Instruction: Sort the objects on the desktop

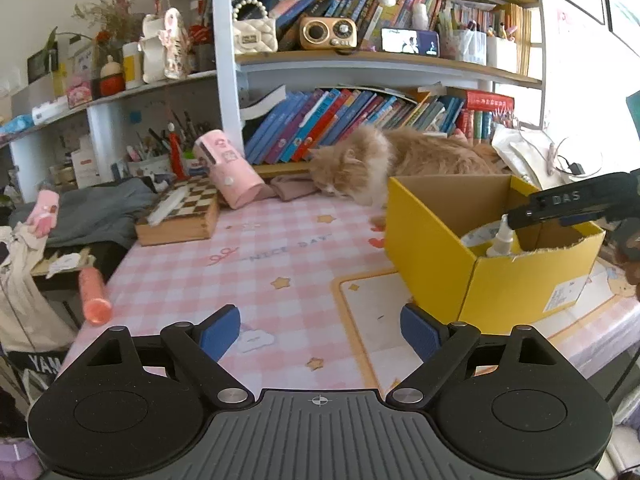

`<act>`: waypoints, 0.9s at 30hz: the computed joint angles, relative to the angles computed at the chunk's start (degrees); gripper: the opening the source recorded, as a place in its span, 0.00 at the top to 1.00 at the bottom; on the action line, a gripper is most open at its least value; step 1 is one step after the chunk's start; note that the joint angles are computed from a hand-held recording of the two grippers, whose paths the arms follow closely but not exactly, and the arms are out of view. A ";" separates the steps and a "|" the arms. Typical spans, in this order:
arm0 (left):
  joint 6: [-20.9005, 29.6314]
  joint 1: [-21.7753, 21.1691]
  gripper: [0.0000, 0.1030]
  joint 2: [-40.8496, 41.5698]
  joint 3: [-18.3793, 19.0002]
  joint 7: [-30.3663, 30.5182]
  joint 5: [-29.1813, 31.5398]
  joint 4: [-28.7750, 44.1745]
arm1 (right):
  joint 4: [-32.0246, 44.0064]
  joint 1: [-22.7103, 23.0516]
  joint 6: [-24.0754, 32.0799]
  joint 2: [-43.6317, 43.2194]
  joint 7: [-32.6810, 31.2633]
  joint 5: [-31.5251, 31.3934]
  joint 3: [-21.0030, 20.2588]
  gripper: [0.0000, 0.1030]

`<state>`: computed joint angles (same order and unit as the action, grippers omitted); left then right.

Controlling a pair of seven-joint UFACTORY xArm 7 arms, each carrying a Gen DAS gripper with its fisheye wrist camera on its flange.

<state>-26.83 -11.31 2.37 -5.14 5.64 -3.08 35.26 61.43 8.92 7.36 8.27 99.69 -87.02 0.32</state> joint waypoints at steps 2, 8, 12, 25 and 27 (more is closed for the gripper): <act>-0.63 1.40 0.13 -1.01 0.69 -2.40 3.70 -1.50 | -1.77 0.73 1.85 -1.75 2.96 -1.27 0.52 0.14; -0.99 5.48 0.12 -4.23 3.73 -12.71 16.73 -5.40 | -7.19 2.11 6.89 -6.04 4.42 0.84 3.46 0.15; -0.81 7.09 0.12 -6.64 6.04 -17.61 24.20 -8.08 | -10.13 3.45 9.29 -7.90 5.24 3.54 5.37 0.15; 0.77 7.66 0.12 -12.98 15.33 -30.97 45.25 -14.12 | -16.16 11.07 16.51 -11.30 9.20 10.32 12.69 0.14; 0.91 7.83 0.12 -13.52 15.81 -30.83 46.17 -14.74 | -16.32 12.26 16.93 -11.08 10.57 10.38 13.29 0.14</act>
<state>-25.92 -3.49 -11.14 10.68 -25.20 43.08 20.52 45.11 21.18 24.28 -2.81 110.26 -76.64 13.61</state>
